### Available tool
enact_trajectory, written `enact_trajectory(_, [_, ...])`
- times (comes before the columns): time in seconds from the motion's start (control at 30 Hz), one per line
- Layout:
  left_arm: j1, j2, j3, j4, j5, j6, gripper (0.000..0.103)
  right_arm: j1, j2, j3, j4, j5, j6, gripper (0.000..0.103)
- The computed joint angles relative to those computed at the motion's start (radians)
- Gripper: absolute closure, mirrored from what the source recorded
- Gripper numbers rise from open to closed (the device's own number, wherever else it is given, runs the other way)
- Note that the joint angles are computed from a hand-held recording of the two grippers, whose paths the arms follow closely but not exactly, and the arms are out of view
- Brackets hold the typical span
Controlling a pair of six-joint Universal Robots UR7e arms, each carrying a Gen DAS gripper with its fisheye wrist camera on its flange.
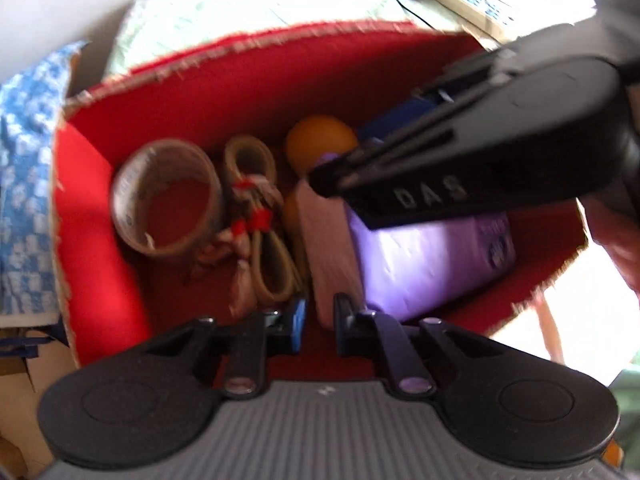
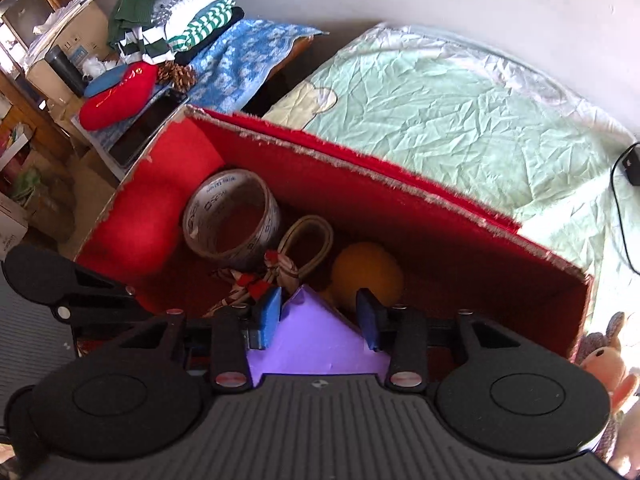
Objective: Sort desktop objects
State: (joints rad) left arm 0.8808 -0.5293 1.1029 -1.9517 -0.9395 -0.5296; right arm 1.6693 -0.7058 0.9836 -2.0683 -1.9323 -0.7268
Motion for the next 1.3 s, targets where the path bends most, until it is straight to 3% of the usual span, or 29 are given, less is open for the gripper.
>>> enact_trajectory(0.1, [-0.003,0.013,-0.017,-0.02,0.031,-0.017,0.103,0.004,-0.006,0.018,-0.051,-0.008,-0.035,0.06])
enact_trajectory(0.27, [-0.004,0.002,-0.005,-0.142,0.047,-0.016,0.102,0.008,-0.004,0.008,-0.107,-0.02,-0.075,0.06])
enact_trajectory(0.4, [-0.016,-0.042,0.05,-0.213,0.059,0.009,0.075,0.005,-0.001,-0.01,-0.148,-0.023,-0.086,0.06])
enact_trajectory(0.57, [-0.034,-0.112,0.148,-0.174,0.066,0.035,0.072,-0.009,0.021,-0.059,-0.144,-0.013,-0.035,0.064])
enact_trajectory(0.67, [-0.027,-0.087,0.122,-0.117,0.071,0.023,0.072,-0.014,0.028,-0.072,-0.125,-0.011,0.001,0.064])
enact_trajectory(0.77, [-0.006,-0.03,0.062,-0.138,0.039,0.023,0.072,-0.017,0.02,-0.063,-0.143,-0.022,0.027,0.063])
enact_trajectory(0.87, [0.005,0.045,-0.041,-0.07,0.07,0.003,0.072,-0.033,-0.006,-0.061,-0.126,0.005,0.067,0.06])
enact_trajectory(1.0, [0.02,0.103,-0.131,0.011,0.082,-0.016,0.081,-0.037,-0.027,-0.034,-0.113,-0.046,0.094,0.058])
enact_trajectory(1.2, [0.015,0.199,-0.263,-0.005,0.108,0.105,0.081,-0.037,-0.078,0.034,-0.176,-0.039,0.143,0.06])
enact_trajectory(1.23, [0.015,0.23,-0.315,0.027,0.103,0.121,0.088,-0.035,-0.089,0.051,-0.201,-0.036,0.136,0.061])
enact_trajectory(1.3, [0.018,0.283,-0.397,0.094,0.128,0.13,0.091,-0.036,-0.102,0.067,-0.215,-0.029,0.131,0.063])
